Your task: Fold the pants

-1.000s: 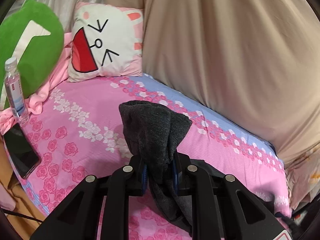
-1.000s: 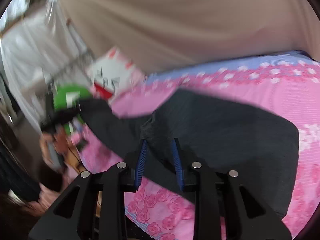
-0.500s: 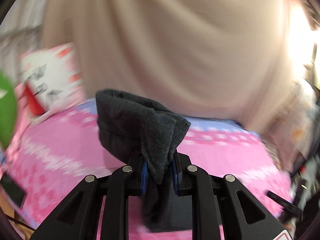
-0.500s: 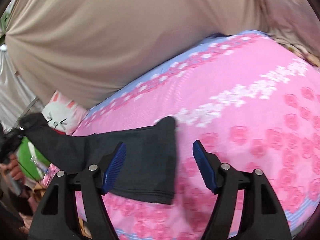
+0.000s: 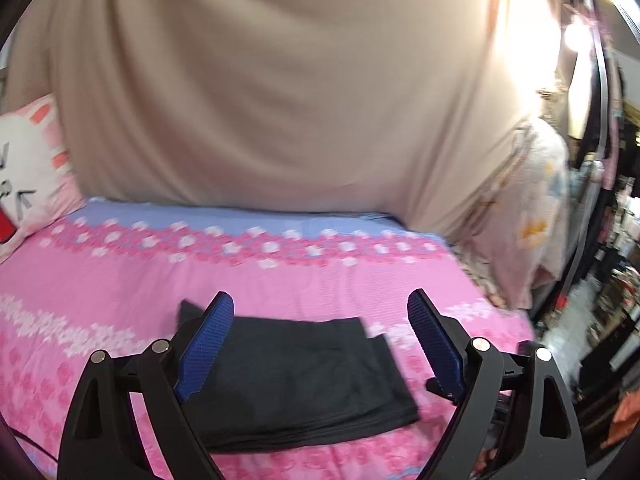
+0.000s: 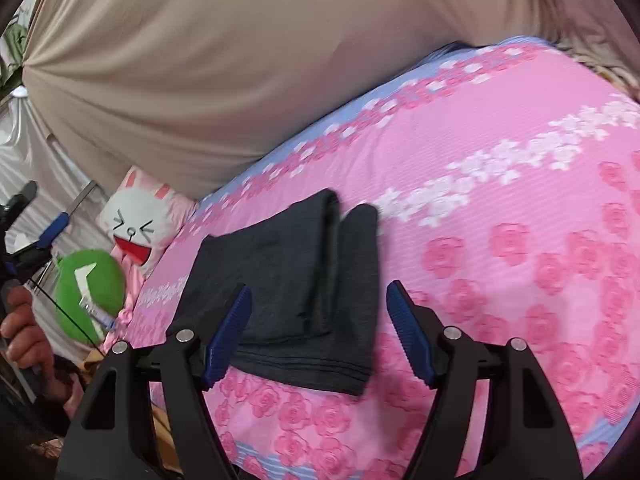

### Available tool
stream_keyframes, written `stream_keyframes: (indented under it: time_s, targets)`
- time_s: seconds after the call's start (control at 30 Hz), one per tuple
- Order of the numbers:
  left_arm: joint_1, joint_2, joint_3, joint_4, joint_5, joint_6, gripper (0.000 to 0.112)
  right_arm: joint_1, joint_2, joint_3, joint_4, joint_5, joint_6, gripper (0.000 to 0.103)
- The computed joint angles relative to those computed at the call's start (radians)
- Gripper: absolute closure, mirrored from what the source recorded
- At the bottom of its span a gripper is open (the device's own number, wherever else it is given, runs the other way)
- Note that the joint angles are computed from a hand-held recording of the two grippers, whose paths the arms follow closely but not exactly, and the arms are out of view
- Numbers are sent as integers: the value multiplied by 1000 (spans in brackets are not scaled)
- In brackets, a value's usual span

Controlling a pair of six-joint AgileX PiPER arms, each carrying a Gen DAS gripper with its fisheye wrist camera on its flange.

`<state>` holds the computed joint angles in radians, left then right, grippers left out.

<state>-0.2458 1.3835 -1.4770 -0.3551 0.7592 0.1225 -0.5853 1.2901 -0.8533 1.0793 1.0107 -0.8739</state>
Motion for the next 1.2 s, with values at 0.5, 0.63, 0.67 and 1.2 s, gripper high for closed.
stream_keyframes:
  time_s: [0.5,0.63,0.67,1.2]
  targets:
    - [132,-22,286,209,-144,-81,26,339,-34,-134,-196,-210,264,87]
    - [218,1,317,-8,-119,112,26,374,-70,-29,-462,-359,447,83]
    - [224,17,322,-30,-115,128,26,356,-31,0,-470,-365,455,83]
    - [280,283,374,-516,-38,453,38,172,77,68,-56,-202,146,43]
